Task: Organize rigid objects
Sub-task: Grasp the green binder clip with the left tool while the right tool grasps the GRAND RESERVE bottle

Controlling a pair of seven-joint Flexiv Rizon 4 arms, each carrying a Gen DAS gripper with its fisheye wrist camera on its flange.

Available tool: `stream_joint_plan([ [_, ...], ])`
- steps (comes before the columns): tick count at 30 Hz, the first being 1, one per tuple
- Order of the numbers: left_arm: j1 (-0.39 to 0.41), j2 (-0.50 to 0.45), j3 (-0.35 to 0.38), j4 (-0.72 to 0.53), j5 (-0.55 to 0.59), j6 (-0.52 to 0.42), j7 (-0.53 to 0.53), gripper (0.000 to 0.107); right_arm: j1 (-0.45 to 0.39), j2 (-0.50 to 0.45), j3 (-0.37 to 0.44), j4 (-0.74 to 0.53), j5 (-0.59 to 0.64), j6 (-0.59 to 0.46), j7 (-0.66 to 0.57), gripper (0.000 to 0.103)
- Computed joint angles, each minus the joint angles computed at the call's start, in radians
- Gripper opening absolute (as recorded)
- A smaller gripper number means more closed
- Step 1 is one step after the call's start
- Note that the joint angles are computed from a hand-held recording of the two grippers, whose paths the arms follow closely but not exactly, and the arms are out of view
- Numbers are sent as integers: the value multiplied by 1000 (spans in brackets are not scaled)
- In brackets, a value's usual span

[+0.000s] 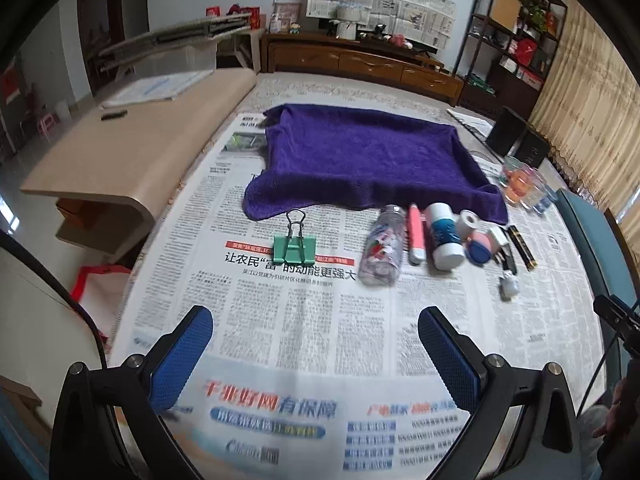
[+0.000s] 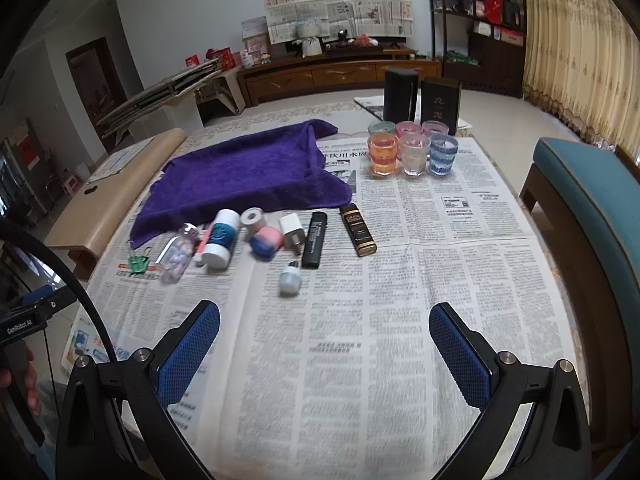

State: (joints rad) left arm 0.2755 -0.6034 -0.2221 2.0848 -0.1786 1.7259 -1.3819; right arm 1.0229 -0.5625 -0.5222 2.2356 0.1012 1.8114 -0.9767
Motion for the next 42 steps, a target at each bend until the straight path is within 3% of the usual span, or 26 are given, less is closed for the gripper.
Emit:
stream_joint_plan([
  [2,-13,-51,13,-50,-11,-11,-2,103,-65,-37,33,-48,-30,-33,-3,103],
  [9,-208,-184,231,-244,-46,-116,-2,94,-326,-135,218,-202,-170,-117,5,103],
  [13,-225,-235,255,-304,-50,-129,4,83,-377,-186,236,-266,-237,-168,24,103],
  [19,-129,-269,144,-311,-43,-71,54,72,-446,-230,276,-311,-292,-165,42,103],
  [24,-151,-282,168,-327,-40,-50,68,59,-495,-256,323,-339,-304,-153,42,103],
  [27,-119,-281,130,-317,-25,-34,93,46,-484,-259,311,-334,-304,-143,40,103],
  [34,-57,-290,61,-300,-2,11,124,40,-461,-269,283,-332,-297,-135,39,103],
  [38,-47,-291,50,-296,4,18,129,39,-403,-281,218,-328,-299,-146,42,103],
  [42,-45,-290,48,-296,2,11,129,39,-413,-282,223,-326,-294,-133,36,103],
])
